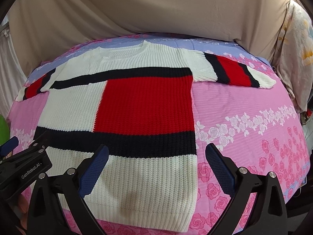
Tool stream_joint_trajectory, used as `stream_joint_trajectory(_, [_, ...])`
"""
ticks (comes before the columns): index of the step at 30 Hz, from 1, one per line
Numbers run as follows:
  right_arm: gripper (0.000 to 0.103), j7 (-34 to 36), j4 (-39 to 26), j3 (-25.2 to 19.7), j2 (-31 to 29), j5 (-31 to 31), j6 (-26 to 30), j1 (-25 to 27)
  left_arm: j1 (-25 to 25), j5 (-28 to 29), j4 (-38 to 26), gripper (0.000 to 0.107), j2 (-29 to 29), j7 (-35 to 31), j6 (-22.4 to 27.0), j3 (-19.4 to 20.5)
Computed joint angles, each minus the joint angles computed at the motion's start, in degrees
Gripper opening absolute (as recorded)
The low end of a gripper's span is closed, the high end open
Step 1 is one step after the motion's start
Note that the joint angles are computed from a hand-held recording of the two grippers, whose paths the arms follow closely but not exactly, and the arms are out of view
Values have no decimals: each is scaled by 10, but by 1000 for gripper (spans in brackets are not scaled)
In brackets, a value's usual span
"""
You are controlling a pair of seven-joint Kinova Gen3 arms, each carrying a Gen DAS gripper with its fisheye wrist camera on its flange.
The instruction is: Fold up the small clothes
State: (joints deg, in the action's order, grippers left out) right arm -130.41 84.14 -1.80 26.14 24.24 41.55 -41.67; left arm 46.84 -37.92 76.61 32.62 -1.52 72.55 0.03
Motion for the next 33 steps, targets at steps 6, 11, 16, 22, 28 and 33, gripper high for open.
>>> stream_joint_trajectory(6, [98, 1, 1, -1, 0, 0, 0, 1, -1, 1, -4, 98, 3, -2, 0, 0])
stream_joint_trajectory(11, [98, -1, 1, 0, 1, 1, 0, 0, -3, 5, -3, 98, 4, -4, -3, 0])
stream_joint_trajectory(16, [98, -2, 4, 0, 1, 3, 0, -1, -5, 9, 2, 98, 2, -4, -8, 0])
stream_joint_trajectory(22, [98, -8, 3, 1, 2, 4, 5, -4, -4, 9, 0, 98, 3, -9, -8, 1])
stream_joint_trajectory(28, [98, -12, 4, 1, 1, 4, 7, -2, -6, 13, -3, 98, 5, -14, -9, 1])
stream_joint_trajectory(33, [98, -10, -1, 0, 4, 0, 13, 2, -8, 16, -5, 98, 6, -19, -11, 1])
